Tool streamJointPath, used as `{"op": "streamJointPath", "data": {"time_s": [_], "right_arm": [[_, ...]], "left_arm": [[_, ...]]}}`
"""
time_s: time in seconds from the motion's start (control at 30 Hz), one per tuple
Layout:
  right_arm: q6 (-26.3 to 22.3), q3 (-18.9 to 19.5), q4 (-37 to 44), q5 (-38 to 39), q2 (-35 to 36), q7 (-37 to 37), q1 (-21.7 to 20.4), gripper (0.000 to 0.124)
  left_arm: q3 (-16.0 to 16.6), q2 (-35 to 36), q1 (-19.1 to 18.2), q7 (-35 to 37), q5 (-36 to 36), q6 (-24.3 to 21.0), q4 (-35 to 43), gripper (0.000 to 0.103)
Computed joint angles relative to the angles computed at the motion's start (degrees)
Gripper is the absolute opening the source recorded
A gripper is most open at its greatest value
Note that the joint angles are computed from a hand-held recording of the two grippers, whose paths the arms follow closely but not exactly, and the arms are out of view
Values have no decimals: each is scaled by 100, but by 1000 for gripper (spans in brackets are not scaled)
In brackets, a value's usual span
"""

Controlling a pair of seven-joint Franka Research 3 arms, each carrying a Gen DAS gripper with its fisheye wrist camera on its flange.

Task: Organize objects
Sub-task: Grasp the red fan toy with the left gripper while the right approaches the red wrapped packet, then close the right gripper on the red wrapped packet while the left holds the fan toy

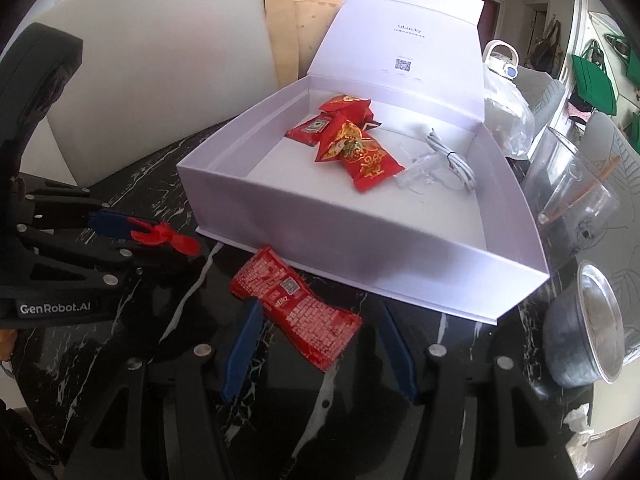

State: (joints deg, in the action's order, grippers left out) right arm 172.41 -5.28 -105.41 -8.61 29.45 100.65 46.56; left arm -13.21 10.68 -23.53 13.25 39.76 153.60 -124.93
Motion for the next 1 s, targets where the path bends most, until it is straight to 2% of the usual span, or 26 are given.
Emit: {"op": "streamJointPath", "data": {"time_s": [0.07,0.1,0.23,0.47,0.7,0.8,0.9,1.0], "right_arm": [[-28,416,61,232,47,-304,-364,60],[8,508,58,314,58,-398,-445,60],[50,531,-33,504,26,-561,-447,60],[256,134,-349,488,-152,-320,-54,41],[375,-488,-711,254,-354,393,572,37],[371,-956,-883,-11,-444,910,1038,37],[456,-1158,-1094,-214,-563,1366,1255,37],[468,-1586,-1331,-514,-700,1933,1679,37]], "left_arm": [[6,11,-3,-7,12,-24,21,35],[10,19,-7,-4,29,-41,36,35],[19,45,-46,-49,130,-148,97,35],[6,57,-91,-151,257,-244,137,35],[-40,-6,-111,-158,251,-191,48,35],[-55,-46,-122,-203,256,-159,-9,35],[-78,-86,-139,-207,272,-176,-54,35],[-104,-123,-150,-201,283,-167,-101,35]]}}
